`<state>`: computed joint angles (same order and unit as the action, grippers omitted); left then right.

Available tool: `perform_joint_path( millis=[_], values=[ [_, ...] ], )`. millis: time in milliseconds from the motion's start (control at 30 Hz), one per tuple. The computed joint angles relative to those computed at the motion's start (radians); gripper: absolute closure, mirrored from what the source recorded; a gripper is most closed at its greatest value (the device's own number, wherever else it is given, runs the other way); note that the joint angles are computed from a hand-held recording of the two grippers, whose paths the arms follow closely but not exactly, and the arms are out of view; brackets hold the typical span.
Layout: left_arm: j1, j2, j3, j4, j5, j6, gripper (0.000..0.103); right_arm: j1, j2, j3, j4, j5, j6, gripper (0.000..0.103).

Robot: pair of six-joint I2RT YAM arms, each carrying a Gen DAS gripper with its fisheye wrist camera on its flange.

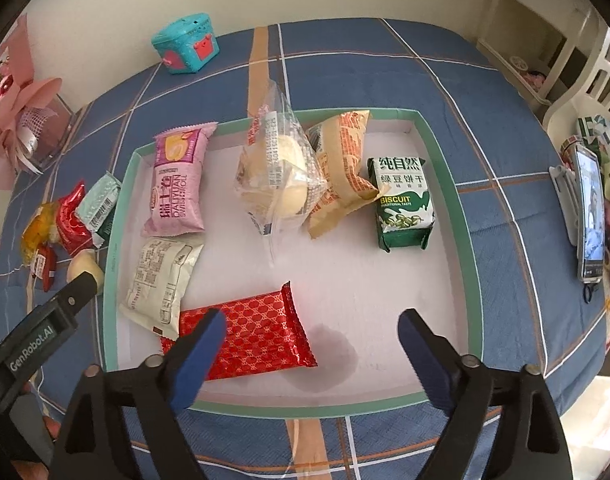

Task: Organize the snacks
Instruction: 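Withdraw both tools from the tray toward the snack pile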

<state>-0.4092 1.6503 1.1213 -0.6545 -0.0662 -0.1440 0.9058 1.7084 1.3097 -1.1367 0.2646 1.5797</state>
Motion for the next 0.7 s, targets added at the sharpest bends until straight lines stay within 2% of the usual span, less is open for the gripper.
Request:
perform_joint_path(
  millis=[67,133,200,400,567,700],
  values=[
    [0.003,0.002,-0.002,0.005,-0.009,0.000,0.007,0.003,0.008,0.010,-0.005,0.005,-0.004,0.002],
    [0.004,0.003,-0.003,0.007,-0.018,0.001,0.006,0.004,0.016,0.024,-0.012,0.010,-0.008,0.000],
    [0.008,0.006,-0.002,0.007,-0.021,0.003,0.003,0.007,0.011,0.023,-0.007,0.016,-0.011,0.000],
    [0.023,0.001,0.004,0.018,-0.005,0.022,0.003,0.015,-0.008,0.011,0.032,0.035,-0.008,0.000],
    [0.006,-0.003,0.012,0.024,-0.070,0.043,0.003,0.020,0.028,0.065,0.010,0.062,-0.018,0.000],
    [0.020,-0.011,0.019,0.022,-0.071,0.046,0.003,0.028,0.043,0.083,0.021,0.107,-0.031,0.000]
  ],
)
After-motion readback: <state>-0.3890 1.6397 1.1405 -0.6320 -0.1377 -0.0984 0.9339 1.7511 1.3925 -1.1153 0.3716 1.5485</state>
